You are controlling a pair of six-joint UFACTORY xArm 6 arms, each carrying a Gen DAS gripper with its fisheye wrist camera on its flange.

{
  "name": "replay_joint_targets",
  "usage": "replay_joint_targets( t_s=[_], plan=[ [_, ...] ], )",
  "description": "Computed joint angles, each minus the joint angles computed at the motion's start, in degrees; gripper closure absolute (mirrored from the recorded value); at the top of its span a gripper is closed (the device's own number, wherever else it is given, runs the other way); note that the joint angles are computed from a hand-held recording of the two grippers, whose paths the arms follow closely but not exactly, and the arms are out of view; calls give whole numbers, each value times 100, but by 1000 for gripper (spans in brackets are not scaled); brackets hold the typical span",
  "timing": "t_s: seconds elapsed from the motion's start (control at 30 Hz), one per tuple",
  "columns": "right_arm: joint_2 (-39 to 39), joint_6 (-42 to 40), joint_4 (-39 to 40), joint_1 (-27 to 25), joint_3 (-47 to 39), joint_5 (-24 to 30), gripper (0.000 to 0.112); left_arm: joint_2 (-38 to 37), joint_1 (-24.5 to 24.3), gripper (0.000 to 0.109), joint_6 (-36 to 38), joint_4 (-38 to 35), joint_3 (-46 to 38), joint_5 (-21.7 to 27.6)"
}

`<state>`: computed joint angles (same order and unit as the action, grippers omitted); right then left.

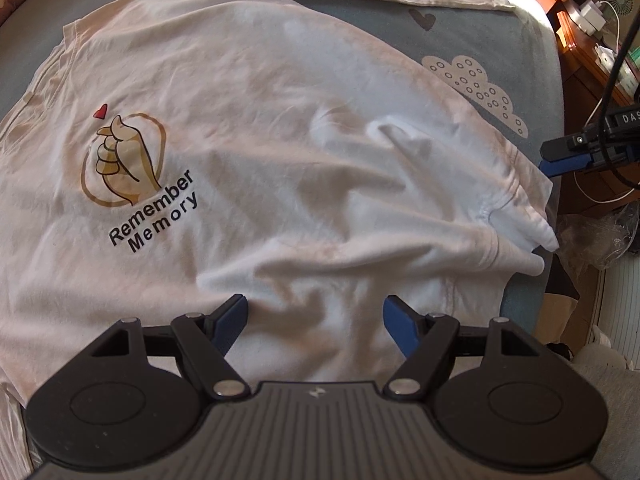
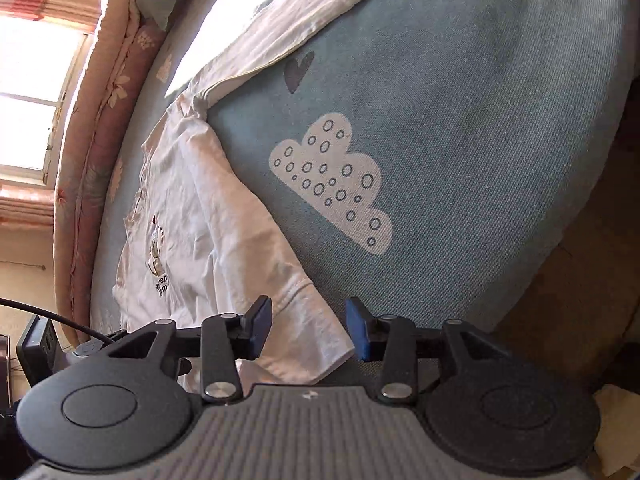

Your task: Fold clothes

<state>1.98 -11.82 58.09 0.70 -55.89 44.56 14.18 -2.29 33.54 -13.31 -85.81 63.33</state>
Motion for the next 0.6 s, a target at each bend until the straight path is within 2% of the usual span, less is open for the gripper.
replay_joint_targets(
  t_s=[0.13,0.23,0.3,0.33,0.4,0.5,0.6],
  plan=[
    [244,-644,961,-120,95,398,65,14,-11,35,-3,20,14,13],
    [630,-1241,1697,-258,-105,819,60,10,-46,35,-20,67,54,-15],
    [972,-1419,2036,-443,-347,1264,67,10,-68,35,-38,91,70,-28],
    [1117,-1413,1956,-477,-490,1411,78,14,-76,35,-58,106,66,-29],
    [1267,-1309,1547,-441,-722,1528,91,20,-81,35,-77,117,46,-11],
    [1148,-1063,901,-311,-871,1455,104,14,-57,35,-74,97,0,45],
    [734,-828,510,-248,-817,1142,107,-2,-33,35,-89,138,-31,82]
  ],
)
